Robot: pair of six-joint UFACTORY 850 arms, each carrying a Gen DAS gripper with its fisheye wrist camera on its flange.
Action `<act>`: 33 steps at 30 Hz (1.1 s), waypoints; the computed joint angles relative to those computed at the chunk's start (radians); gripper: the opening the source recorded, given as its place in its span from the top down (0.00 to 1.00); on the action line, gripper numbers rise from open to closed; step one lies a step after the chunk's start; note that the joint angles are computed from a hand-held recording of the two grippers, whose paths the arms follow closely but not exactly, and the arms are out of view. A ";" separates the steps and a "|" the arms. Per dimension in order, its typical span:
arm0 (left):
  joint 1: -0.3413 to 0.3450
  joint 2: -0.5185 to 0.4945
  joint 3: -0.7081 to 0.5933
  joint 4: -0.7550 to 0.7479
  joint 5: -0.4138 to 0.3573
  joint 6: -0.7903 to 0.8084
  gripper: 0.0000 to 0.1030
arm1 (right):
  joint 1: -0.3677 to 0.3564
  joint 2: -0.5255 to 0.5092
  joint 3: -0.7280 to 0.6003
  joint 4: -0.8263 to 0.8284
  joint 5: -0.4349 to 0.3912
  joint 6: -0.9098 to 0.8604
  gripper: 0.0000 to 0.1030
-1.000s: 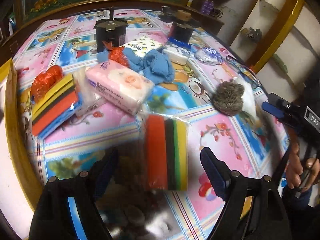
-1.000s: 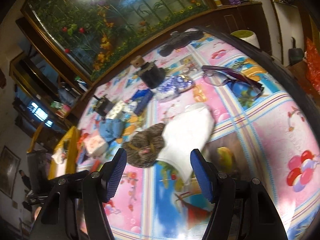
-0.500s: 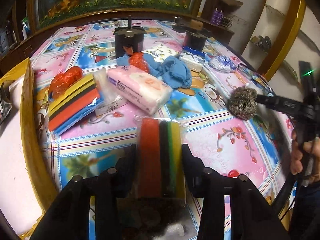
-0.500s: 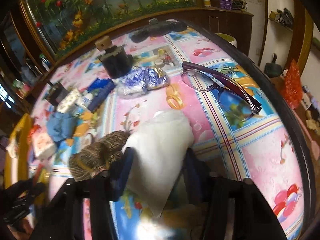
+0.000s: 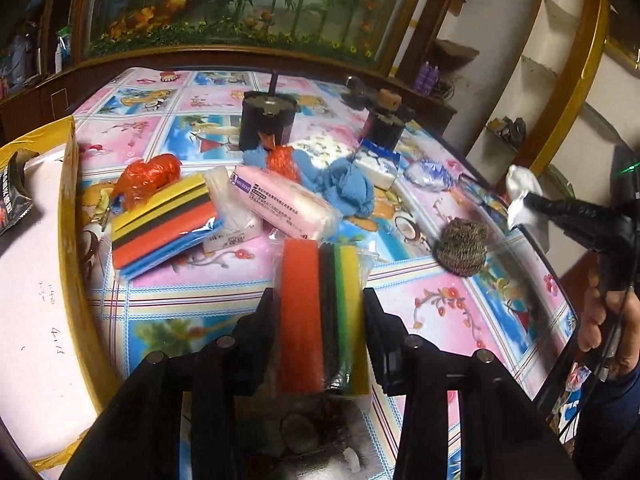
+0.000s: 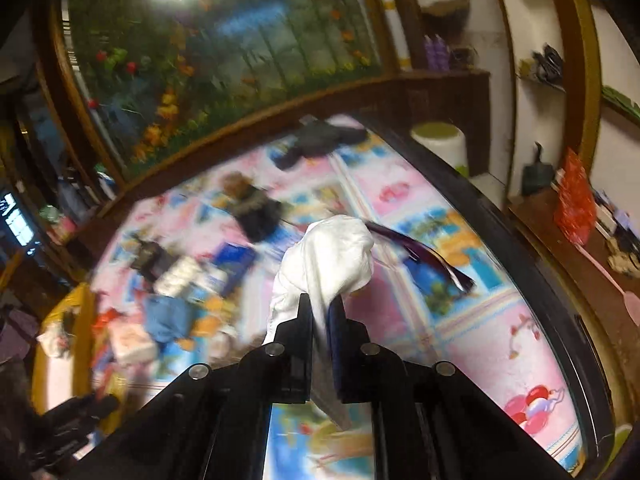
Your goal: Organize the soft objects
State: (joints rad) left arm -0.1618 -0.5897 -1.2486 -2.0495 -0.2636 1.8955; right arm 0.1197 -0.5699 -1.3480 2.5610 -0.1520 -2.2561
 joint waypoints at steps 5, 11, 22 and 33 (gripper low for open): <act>0.013 0.038 0.044 -0.102 -0.031 0.096 0.61 | 0.056 0.033 0.013 -0.238 -0.097 0.174 0.92; 0.039 0.132 0.138 -0.298 -0.073 0.278 0.61 | 0.116 -0.025 -0.067 -0.609 -0.137 0.528 0.92; 0.094 0.179 0.206 -0.312 -0.159 0.262 0.61 | 0.187 -0.027 -0.059 -0.712 -0.128 0.597 0.92; 0.161 0.199 0.254 -0.266 -0.238 0.190 0.61 | 0.216 -0.030 -0.054 -0.861 -0.149 0.725 0.92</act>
State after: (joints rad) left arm -0.0003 -0.3912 -0.9942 -2.3154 -0.5020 2.0854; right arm 0.3354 -0.6004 -1.4024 1.6997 -0.3011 -1.5309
